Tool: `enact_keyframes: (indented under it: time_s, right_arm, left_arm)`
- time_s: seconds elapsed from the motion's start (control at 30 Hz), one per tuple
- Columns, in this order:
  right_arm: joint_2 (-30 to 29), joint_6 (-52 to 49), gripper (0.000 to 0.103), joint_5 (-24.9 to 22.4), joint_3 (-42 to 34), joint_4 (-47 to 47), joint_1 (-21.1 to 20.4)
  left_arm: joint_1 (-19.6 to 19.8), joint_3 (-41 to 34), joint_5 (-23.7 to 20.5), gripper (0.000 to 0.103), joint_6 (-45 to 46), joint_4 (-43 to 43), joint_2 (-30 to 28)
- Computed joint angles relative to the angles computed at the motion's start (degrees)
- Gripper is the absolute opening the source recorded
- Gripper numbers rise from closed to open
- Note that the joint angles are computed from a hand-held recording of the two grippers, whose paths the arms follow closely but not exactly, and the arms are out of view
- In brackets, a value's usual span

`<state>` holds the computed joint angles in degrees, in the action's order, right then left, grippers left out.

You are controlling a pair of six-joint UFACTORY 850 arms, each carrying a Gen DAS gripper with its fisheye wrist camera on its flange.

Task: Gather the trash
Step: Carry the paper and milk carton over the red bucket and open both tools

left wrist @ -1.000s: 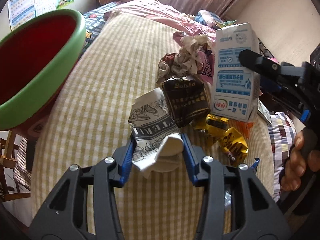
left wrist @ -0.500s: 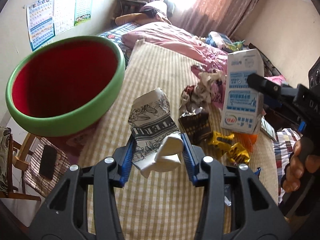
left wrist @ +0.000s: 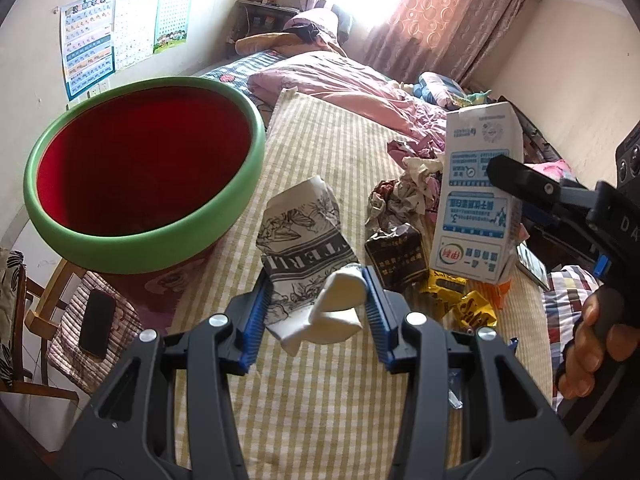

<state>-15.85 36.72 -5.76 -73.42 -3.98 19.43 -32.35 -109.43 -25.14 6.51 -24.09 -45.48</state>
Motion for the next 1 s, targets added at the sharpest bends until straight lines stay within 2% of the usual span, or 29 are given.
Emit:
enact_keyframes:
  time_s: [0.17,0.47,1.0]
  right_arm:
    - [-0.99,0.11,0.041,-0.14,-1.15,-0.05,0.63]
    - [-3.32,5.83,0.041,-1.06,-4.15,-5.84,1.74]
    - [-7.17,25.79,0.041,-4.42,-9.4,-24.33,3.68]
  left_arm:
    - [0.57,1.08,1.22,0.043,0.93,-0.69,1.04]
    - [1.74,2.82,3.04,0.043,3.53,-2.22,2.8]
    - [4.8,0.5,3.66,0.043,11.75,-8.51,1.74]
